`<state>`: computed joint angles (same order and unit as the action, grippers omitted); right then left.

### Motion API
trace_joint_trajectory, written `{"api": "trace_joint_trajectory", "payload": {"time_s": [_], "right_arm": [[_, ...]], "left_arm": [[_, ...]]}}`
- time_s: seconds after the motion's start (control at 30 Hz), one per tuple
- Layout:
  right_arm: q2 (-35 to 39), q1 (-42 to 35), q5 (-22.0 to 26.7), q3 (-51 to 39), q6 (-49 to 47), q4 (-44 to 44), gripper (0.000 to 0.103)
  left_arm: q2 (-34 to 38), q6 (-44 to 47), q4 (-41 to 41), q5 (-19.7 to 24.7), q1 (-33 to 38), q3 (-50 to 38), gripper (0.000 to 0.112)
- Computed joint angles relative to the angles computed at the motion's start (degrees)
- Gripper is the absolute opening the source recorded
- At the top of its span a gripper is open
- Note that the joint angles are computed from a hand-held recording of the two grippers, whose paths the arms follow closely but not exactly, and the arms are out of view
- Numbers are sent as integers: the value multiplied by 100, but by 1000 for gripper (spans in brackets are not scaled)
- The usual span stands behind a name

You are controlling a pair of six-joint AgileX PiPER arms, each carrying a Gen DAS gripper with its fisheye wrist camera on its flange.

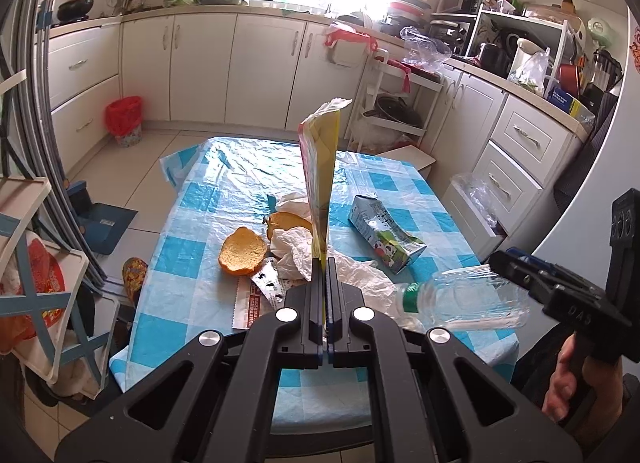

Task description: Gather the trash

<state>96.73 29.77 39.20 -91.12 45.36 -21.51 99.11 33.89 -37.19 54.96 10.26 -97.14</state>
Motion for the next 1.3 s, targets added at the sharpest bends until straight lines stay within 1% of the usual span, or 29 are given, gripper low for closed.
{"api": "trace_joint_trajectory", "payload": {"time_s": [0.27, 0.5, 0.7, 0.77, 0.9, 0.97, 1.03, 1.07, 1.1, 1.2, 1.3], "right_arm": [[-493, -533, -184, 377, 65, 106, 56], [-1060, -1126, -82, 733, 370, -345, 55], [-1282, -1860, 41, 1111, 334, -492, 55], [-1290, -2189, 25, 1276, 207, -443, 55], [-1001, -2724, -28, 1407, -132, -202, 55], [-747, -2967, 12, 1332, -520, 126, 55], [-415, -3136, 220, 1106, -1036, 632, 56], [-322, -3179, 229, 1075, -1101, 719, 56], [-259, -3194, 240, 1064, -1089, 722, 60], [-298, -3254, 85, 1164, -1074, 755, 65], [-538, -3269, -237, 1439, -556, 378, 68]], "left_arm": [[-5, 30, -99, 84, -126, -73, 1], [27, -83, -53, 139, -496, -204, 1], [56, -201, 21, 173, -859, -332, 1], [92, -252, 22, 215, -995, -438, 1], [159, -389, 76, 253, -1335, -637, 1], [201, -469, 111, 281, -1532, -753, 1], [247, -566, 140, 306, -1768, -878, 1], [289, -617, 147, 327, -1868, -958, 1], [346, -674, 137, 356, -1996, -1049, 1], [514, -806, 113, 439, -2327, -1284, 1], [718, -964, 161, 469, -2719, -1486, 1]]}}
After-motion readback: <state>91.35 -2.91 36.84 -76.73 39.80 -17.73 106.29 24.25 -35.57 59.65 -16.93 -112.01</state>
